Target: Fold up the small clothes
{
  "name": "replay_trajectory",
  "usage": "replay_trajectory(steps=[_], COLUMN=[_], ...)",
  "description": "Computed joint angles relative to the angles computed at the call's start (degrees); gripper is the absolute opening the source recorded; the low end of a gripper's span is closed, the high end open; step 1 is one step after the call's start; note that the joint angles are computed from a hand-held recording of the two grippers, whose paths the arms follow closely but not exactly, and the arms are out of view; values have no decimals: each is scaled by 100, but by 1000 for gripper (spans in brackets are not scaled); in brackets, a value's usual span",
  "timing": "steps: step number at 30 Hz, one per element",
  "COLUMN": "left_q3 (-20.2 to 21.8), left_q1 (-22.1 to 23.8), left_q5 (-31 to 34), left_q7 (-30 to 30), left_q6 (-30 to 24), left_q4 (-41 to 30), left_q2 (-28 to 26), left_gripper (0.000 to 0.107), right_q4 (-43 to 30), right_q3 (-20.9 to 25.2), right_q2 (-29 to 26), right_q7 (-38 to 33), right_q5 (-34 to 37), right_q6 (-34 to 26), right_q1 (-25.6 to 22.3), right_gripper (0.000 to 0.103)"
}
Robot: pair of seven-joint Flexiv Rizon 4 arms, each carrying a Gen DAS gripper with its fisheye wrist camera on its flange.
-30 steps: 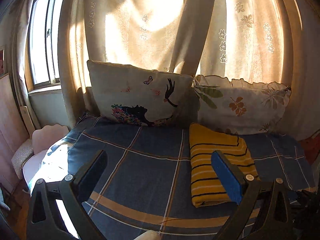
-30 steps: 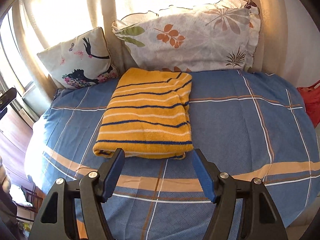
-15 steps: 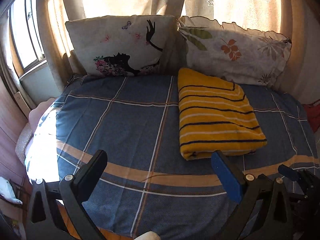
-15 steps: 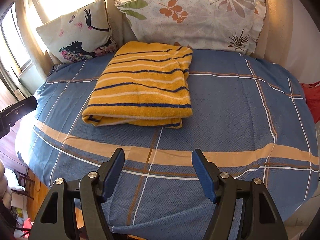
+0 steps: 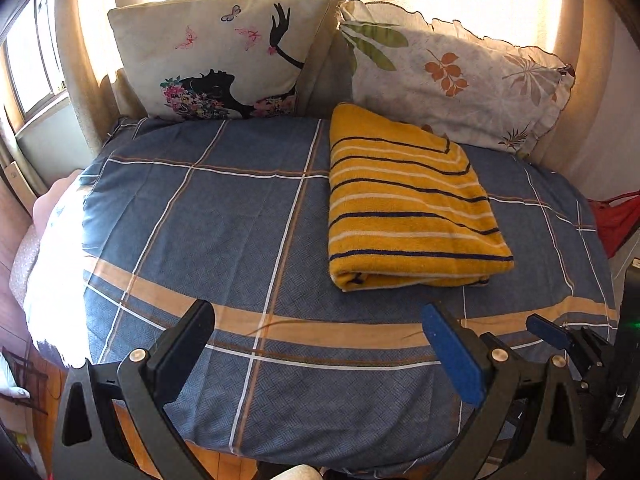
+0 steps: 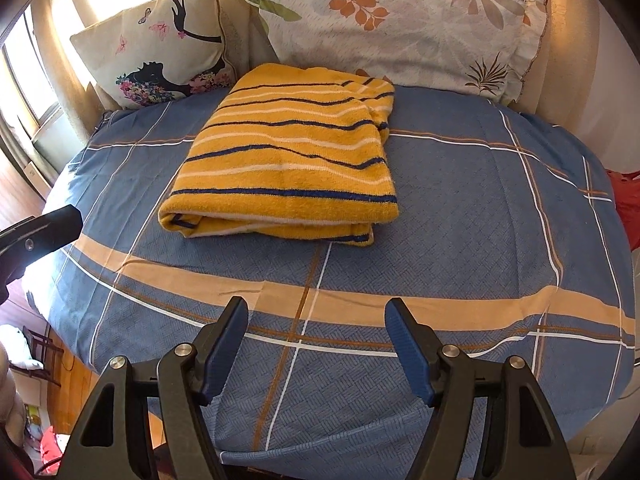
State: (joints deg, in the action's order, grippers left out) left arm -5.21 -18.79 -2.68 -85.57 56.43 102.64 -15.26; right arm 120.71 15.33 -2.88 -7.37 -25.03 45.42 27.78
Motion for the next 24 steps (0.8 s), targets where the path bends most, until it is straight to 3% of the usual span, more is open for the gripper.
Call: replay_trajectory(steps=[24], left_q3=[30], left_q1=[-174], left_q5=[364], left_q7=[-346], left_q6=[-385], left_q4=[-147], left_q2=[-89], left_gripper=[103], right_q4=[-60], right_q3=[17], right_q2=[-84], right_q7=[-230], right_q5=[218], right_q6=[-115], right_q1=[66], right_gripper=[77])
